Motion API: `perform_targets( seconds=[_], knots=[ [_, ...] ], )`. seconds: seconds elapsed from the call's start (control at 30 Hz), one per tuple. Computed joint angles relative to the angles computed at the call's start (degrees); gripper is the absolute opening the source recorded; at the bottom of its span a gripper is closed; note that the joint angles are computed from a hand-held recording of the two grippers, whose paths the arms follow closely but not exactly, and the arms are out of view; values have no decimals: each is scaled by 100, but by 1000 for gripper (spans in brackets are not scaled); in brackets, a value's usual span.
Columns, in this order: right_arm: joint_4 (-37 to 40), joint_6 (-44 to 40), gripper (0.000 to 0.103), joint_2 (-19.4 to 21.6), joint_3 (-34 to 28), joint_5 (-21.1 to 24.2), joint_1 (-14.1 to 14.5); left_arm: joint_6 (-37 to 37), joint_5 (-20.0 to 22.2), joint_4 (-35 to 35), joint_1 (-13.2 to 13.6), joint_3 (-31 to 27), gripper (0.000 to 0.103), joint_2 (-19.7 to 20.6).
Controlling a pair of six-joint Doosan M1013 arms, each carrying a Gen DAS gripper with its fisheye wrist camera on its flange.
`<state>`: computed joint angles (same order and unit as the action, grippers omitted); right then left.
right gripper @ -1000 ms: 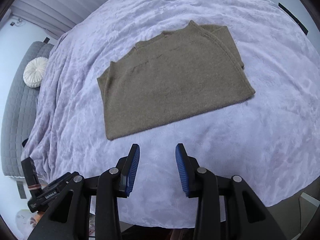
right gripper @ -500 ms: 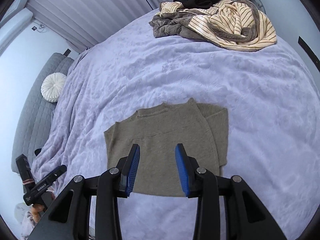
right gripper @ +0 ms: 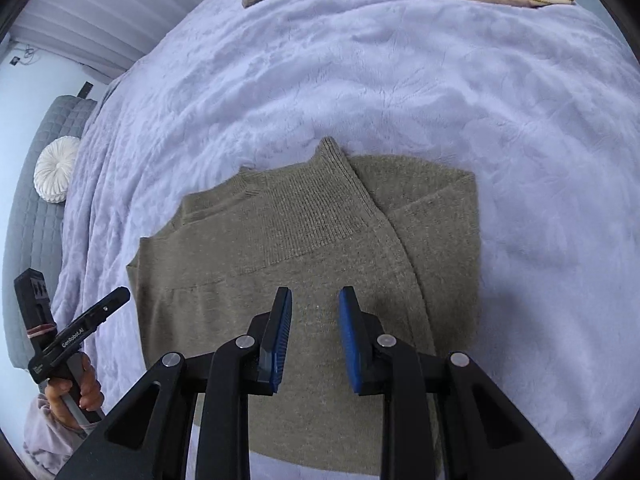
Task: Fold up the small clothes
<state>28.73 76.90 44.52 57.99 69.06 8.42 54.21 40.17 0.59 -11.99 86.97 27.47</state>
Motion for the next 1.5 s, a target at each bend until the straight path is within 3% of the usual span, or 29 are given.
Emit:
perform_targets(
  seconds=[0.17,0.27,0.33,0.43,0.6,0.8,1.03,1.17,1.33,1.5],
  knots=[
    [195,-135,26,362,-243,-109,37,156,-548,-601,253,234,53,205],
    [468,-277,16,400,-121,-412,-15,314,-906,-764,278,389,53,183],
    [489,-246,4,407,-111,-480,-46,306,-940,-735,270,425,53,142],
    [369,-122,3,377,-151,-472,-65,213,-828,-669,266,437,53,66],
    [-84,9,6,54,115,-790,-47,-278,-522,31,178,473,53,-136],
    [304,-277,8,-423,901,-756,-172,-350,-554,-83,19,908,53,-513],
    [55,-294,8,-720,1757,-816,-172,-544,-404,-279,-212,1322,54,-607],
    [92,-328,8,-754,1867,-926,-189,-689,-195,57,-351,1310,54,-627],
    [-106,-54,8,-861,1914,-920,-129,-709,-145,-107,-360,1366,54,-694],
    [194,-62,9,-1023,2118,-819,-94,-688,-72,-156,-389,1453,54,-795]
  ],
)
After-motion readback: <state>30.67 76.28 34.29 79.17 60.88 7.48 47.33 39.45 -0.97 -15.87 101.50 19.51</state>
